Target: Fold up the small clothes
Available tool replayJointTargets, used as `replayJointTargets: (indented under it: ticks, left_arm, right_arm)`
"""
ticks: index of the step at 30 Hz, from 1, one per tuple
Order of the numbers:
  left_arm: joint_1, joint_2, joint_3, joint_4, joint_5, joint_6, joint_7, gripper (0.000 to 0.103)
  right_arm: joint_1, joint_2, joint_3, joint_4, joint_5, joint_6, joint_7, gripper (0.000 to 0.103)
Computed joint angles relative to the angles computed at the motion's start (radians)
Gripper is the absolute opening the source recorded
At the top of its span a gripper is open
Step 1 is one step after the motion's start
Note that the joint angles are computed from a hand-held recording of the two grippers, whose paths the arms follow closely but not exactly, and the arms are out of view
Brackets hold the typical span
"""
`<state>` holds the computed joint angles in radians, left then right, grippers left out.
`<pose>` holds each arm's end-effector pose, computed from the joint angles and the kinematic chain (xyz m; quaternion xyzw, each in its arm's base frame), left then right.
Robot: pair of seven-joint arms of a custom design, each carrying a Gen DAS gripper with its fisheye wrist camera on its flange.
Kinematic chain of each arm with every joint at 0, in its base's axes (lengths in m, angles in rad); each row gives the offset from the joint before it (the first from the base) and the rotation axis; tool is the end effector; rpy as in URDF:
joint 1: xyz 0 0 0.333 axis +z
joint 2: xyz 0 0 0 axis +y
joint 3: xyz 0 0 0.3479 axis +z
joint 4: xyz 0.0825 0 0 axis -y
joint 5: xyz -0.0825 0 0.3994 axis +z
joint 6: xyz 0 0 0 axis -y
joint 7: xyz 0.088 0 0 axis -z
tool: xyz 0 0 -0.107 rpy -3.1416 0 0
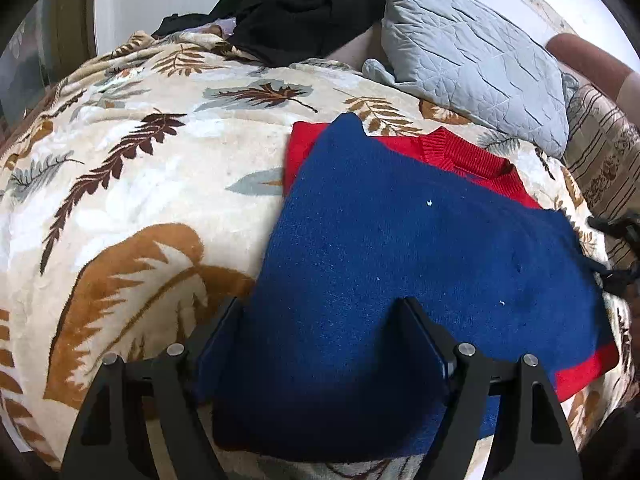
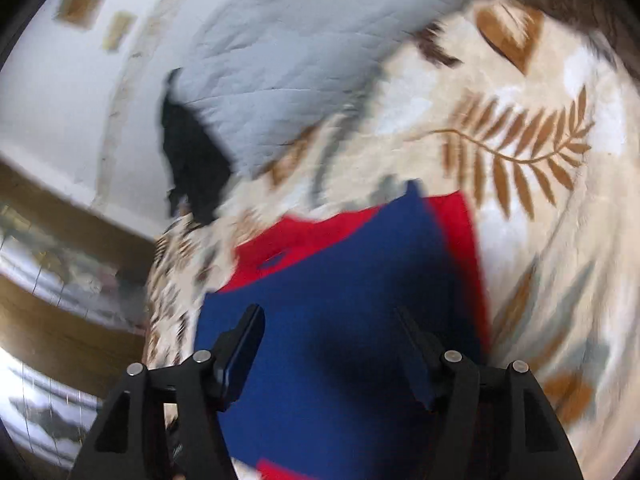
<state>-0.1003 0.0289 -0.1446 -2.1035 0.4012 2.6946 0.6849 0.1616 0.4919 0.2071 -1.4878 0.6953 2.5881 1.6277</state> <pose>0.5835 -0.1585 0.4899 -0.7754 0.5546 -0.2372 0.1869 0.7305 0.2342 0.4811 -0.5659 0.7164 0.1003 0.3955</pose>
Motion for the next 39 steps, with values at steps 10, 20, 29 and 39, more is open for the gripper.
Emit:
replayJointTargets:
  ticks: [10,20,29,39]
  left_arm:
    - [-0.002,0.000,0.001,-0.006,0.016,0.005,-0.002,0.082]
    - [0.010,-0.058,-0.009,-0.027,0.266,0.023,-0.246,0.082]
    - [-0.007,-0.065,-0.041,-0.015,0.231,0.044,-0.158,0.082]
    - [-0.028,-0.058,-0.050,-0.011,0.159,0.006,-0.078,0.082]
  right_arm:
    - [-0.033,-0.025,0.018,-0.072,0.123,0.068,-0.055,0.067]
    - [-0.040,-0.381,0.073,-0.469,0.481,0.204,-0.374,0.069]
    - [0.078,-0.461,-0.005,-0.643,0.758,0.152,-0.474,0.070]
    - [0.145,-0.377,-0.075,-0.562,0.884,0.186,-0.486,0.071]
